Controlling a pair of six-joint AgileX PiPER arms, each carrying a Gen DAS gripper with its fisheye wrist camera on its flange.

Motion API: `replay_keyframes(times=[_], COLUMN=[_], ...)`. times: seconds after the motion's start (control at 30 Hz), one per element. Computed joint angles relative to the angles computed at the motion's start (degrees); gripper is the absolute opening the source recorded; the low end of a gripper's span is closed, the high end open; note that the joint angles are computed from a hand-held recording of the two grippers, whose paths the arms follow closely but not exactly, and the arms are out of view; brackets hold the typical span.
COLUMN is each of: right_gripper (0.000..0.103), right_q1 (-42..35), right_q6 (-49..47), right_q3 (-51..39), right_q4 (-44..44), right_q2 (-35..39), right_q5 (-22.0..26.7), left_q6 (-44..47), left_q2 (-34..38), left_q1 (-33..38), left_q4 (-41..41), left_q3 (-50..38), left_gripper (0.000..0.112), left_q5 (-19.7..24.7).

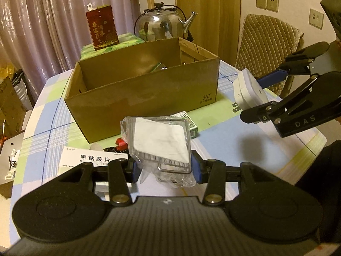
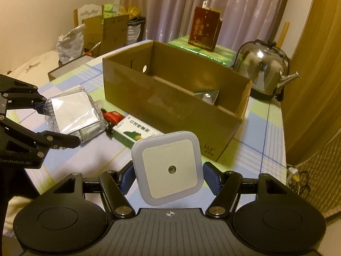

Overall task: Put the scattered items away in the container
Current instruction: 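Lift both held items and carry them over the cardboard box, then open the left tool to drop the plastic tray into the box while the right tool lowers the night-light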

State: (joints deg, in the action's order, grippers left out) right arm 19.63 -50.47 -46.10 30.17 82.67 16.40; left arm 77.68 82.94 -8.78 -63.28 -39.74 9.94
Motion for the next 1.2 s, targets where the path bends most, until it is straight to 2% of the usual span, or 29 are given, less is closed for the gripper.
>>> replay_keyframes(times=[0.37, 0.6, 0.73, 0.8, 0.9, 1.2], right_gripper=[0.065, 0.065, 0.065, 0.065, 0.065, 0.065], right_q1=[-1.6, -2.0, -1.6, -1.5, -1.4, -1.7], right_q6=[3.3, 7.4, 10.9, 12.7, 16.2, 21.9], right_q3=[-10.7, -24.4, -31.8, -35.5, -41.1, -52.9], right_q4=[-1.1, -3.0, -5.6, -6.6, -8.1, -10.7], right_q2=[4.3, 12.2, 17.4, 20.0, 24.1, 33.3], right_q5=[2.1, 4.9, 6.5, 7.6, 9.5, 13.5], left_q6=[-2.8, -9.3, -15.9, -14.3, -17.9, -29.5], left_q2=[4.0, 10.6, 15.0, 17.0, 20.5, 30.8], left_q1=[2.5, 3.9, 4.3, 4.5, 4.7, 5.5], left_q4=[3.8, 9.7, 16.2, 14.3, 17.6, 27.4], left_q3=[-9.6, -21.4, -28.8, -31.2, -36.1, -50.0], left_gripper=[0.040, 0.040, 0.040, 0.040, 0.040, 0.040], left_q5=[2.5, 5.7, 7.8, 7.2, 8.1, 12.8])
